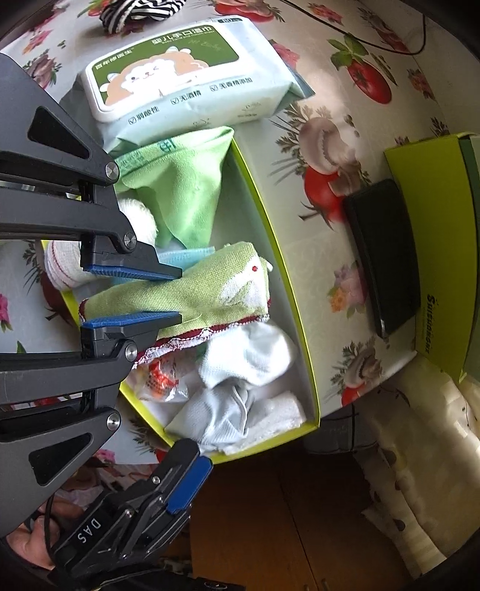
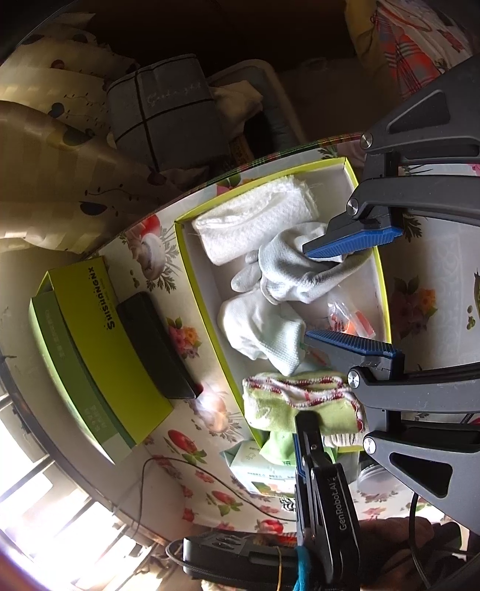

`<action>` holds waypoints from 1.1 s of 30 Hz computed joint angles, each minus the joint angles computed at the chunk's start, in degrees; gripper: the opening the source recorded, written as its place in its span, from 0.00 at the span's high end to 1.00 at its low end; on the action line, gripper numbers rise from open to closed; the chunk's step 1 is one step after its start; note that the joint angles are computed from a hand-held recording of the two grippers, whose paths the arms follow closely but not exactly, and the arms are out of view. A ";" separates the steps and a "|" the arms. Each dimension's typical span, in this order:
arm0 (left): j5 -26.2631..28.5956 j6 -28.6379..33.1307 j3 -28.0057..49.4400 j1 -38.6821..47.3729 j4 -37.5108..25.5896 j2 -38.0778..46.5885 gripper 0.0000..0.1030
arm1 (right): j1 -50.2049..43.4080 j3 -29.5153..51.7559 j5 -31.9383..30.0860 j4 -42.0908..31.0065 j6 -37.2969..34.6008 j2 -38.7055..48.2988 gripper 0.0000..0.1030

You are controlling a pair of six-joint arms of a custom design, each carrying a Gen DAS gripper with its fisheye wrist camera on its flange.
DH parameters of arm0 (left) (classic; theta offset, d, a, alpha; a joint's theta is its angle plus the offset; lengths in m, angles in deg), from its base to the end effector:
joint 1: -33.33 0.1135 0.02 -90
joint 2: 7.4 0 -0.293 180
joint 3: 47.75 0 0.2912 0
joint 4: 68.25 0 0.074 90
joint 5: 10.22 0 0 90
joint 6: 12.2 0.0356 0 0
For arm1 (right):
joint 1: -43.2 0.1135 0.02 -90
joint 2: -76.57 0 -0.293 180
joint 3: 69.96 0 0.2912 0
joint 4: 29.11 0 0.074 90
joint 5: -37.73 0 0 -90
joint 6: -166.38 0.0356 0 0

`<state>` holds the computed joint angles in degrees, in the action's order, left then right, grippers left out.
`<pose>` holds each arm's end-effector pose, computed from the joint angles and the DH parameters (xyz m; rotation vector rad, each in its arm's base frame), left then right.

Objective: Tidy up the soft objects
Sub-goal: 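Lift both open tools and move them back over the striped socks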

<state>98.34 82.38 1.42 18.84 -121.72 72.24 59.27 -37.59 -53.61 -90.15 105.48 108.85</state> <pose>0.2195 -0.0684 0.1469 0.5266 2.9772 -0.5060 0.1119 0.0331 0.1746 0.2946 2.6507 0.2942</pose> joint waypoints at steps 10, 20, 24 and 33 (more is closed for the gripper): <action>1.76 2.45 0.33 3.07 -4.05 -4.37 0.67 | 4.58 2.42 2.38 -1.71 2.88 -0.56 0.61; 0.57 6.62 -0.30 7.76 -10.56 -15.13 0.64 | 18.61 5.49 8.46 -4.50 12.57 -0.34 0.60; 0.94 8.32 -0.27 10.31 -13.16 -18.97 0.64 | 24.91 6.70 11.43 -5.17 16.97 1.21 0.57; 2.64 14.77 -0.16 17.83 -18.67 -25.16 0.64 | 35.71 9.53 16.06 -6.14 24.40 5.52 0.54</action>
<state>100.98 97.15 1.26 36.68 -140.39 47.08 94.98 -28.06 -37.54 -96.28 129.88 114.37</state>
